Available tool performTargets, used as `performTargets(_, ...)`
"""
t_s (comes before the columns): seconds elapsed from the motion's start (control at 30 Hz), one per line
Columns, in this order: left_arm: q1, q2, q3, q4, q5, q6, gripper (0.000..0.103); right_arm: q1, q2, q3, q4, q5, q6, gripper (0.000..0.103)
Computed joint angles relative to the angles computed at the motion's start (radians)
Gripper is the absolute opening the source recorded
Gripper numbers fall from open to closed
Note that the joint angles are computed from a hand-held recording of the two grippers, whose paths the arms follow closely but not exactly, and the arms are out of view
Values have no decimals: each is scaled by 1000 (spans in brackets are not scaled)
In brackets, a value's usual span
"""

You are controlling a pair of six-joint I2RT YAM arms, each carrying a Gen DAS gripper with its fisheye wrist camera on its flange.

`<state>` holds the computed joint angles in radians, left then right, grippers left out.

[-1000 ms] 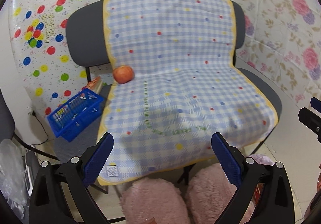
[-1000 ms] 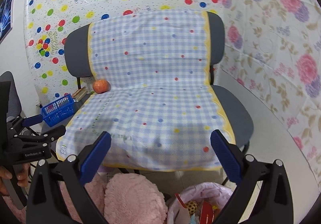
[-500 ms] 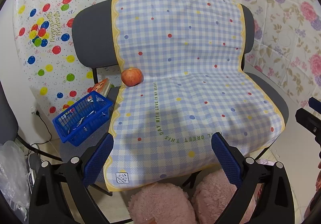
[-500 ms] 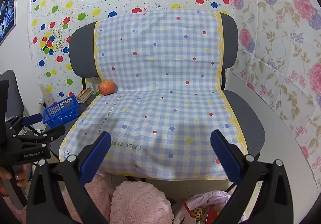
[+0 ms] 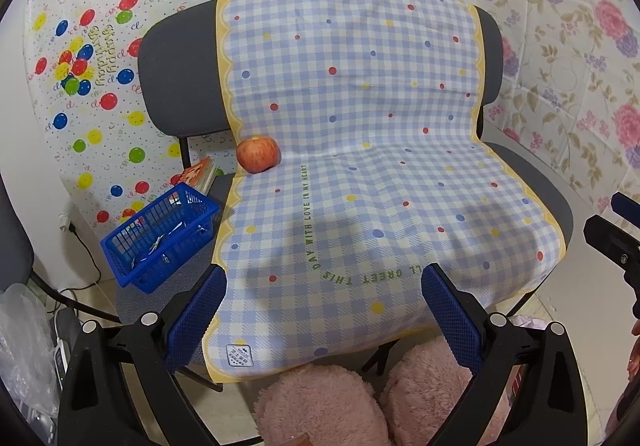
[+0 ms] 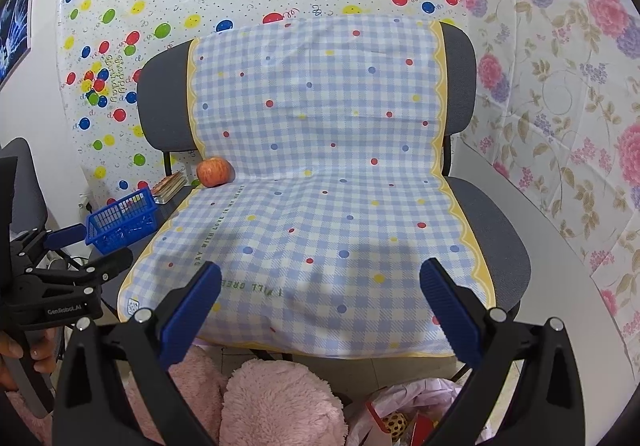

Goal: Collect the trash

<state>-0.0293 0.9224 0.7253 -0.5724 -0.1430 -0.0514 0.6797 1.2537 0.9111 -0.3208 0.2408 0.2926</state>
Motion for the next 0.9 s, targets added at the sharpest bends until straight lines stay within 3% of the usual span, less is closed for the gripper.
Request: performTargets(0.9,-28,-9,-6,-6,-21,-18,97,-21,-36,-36,-1,-21,-6,97)
